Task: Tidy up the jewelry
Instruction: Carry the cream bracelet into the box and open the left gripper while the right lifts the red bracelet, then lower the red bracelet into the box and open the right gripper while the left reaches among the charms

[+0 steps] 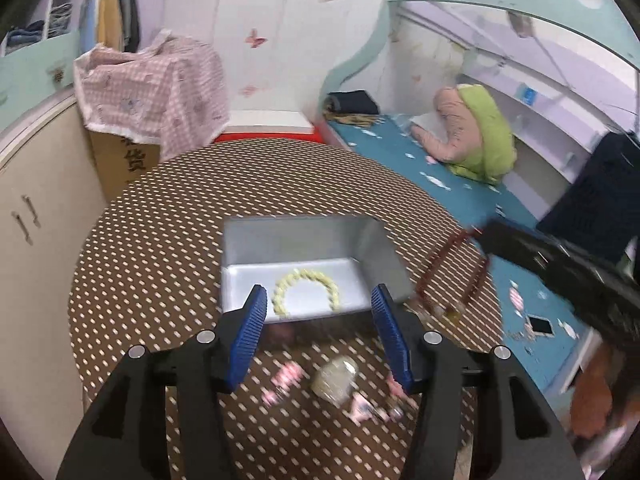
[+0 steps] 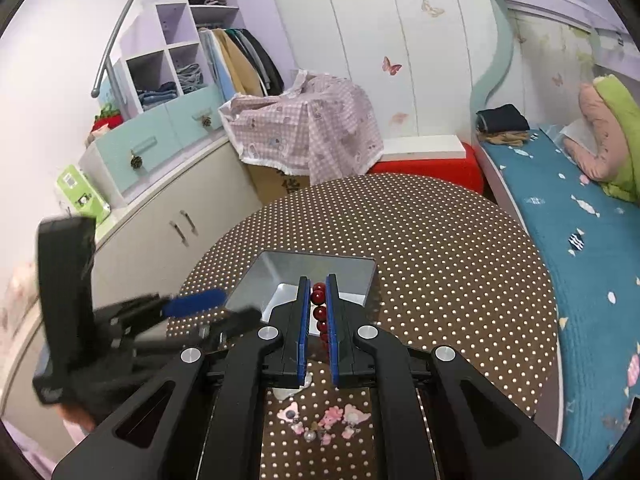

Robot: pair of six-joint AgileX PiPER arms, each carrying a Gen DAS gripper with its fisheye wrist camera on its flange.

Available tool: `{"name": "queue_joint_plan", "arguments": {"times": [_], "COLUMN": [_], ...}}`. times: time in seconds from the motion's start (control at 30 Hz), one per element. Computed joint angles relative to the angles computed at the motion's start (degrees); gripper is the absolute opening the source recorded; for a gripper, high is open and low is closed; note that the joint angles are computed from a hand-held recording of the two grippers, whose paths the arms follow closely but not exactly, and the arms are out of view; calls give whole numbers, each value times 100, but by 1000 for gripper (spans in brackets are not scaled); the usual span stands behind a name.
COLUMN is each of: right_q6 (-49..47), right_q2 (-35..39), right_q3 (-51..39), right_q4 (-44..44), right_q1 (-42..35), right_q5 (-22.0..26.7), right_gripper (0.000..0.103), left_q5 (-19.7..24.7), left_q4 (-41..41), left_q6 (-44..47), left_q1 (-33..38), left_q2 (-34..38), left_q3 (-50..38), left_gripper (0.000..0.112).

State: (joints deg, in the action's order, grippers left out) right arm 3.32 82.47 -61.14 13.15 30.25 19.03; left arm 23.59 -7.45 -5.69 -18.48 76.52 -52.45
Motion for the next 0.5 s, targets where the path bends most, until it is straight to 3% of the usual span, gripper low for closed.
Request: {"name": "queue_joint_plan", "arguments": {"times": [0.2,0.3,0.43,0.5], "right_q6": [-431,-520,-347,-716], "right_q2": [-149,-253,-394,-420], "right_q3": [38,73,150,170], "right_q4": [399,490,293,679], "right_q1": [-13,25,138,109], "right_q5": [58,84,93,174], "right_gripper": [8,8,8,8], "left_q5": [-92,-176,-241,-425], "left_q4": [-1287,-996,-1395,-1381], "left_q6": [1478,1200,1526,1523], "left_q1": [-297,-502,-511,-559], "left_q2": [-381,-192,135,214], "left_q3": [490,483,424,447], "left_gripper": [52,52,52,52]}}
